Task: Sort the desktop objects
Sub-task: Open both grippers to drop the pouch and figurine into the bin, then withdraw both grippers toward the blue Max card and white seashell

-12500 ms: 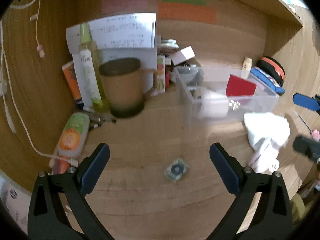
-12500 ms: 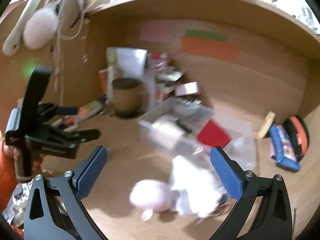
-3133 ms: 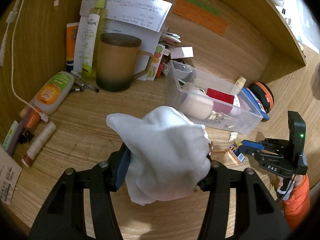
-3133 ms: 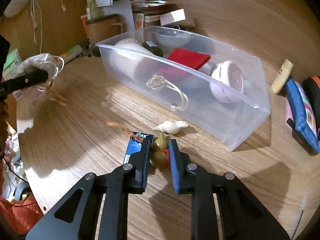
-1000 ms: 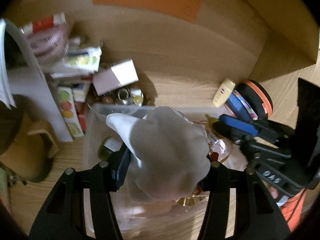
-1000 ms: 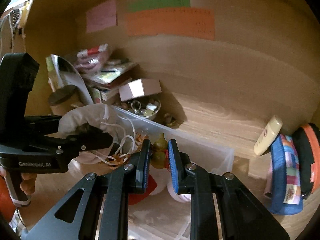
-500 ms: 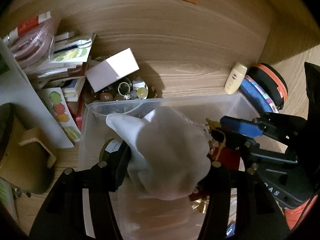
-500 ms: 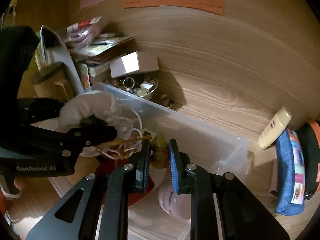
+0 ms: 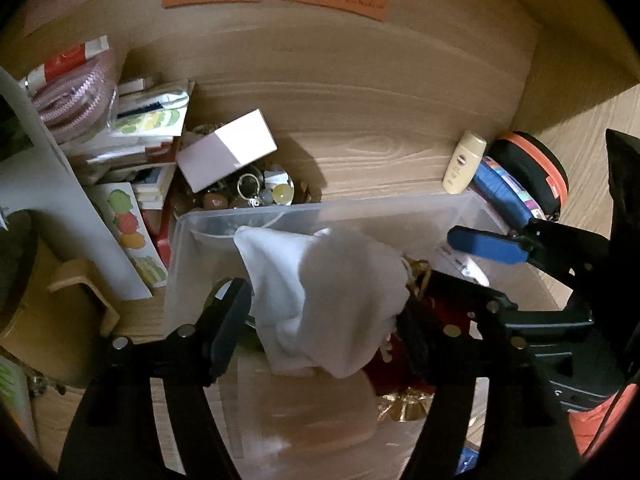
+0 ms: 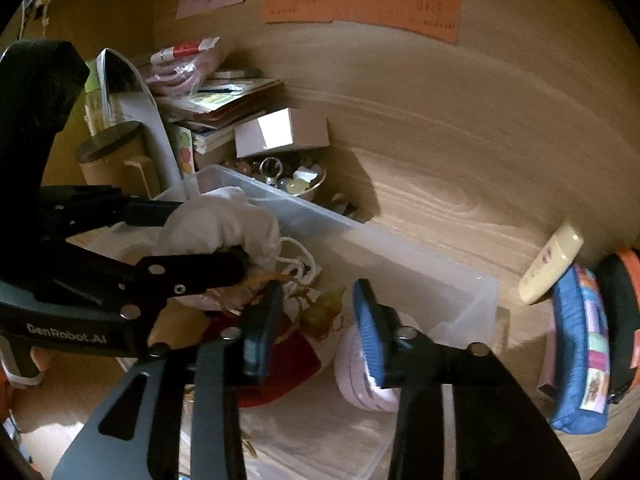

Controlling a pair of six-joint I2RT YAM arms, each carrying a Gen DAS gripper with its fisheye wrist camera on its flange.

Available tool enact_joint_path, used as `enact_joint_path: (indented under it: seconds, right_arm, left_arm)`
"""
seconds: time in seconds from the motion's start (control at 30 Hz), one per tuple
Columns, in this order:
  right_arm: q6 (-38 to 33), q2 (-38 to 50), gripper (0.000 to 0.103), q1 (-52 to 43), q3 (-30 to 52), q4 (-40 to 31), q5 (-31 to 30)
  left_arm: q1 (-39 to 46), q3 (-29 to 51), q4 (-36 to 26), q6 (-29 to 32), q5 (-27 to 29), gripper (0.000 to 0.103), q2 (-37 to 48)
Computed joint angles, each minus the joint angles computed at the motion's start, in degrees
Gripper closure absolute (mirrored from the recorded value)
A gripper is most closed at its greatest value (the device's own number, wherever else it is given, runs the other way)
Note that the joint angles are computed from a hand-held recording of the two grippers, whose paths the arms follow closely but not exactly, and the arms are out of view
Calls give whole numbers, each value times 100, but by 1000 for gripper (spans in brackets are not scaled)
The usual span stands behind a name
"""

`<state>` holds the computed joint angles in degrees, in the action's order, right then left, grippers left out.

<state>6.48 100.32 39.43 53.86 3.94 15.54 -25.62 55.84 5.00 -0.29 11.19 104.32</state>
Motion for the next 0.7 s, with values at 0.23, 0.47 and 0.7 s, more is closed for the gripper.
enact_joint_path:
  seconds: [0.23, 0.47, 0.7]
  right_arm:
    - [-225, -349, 39, -90, -209, 1, -388]
    - [-207, -1008, 22, 55, -586, 192, -103]
    - [42, -1636, 18, 467, -968, 61, 485]
  left_arm:
    - [63, -61, -92, -62, 92, 27, -239]
    - [84, -658, 163, -76, -193, 9, -1113]
    - [136, -1365, 255, 24, -429, 6, -2058]
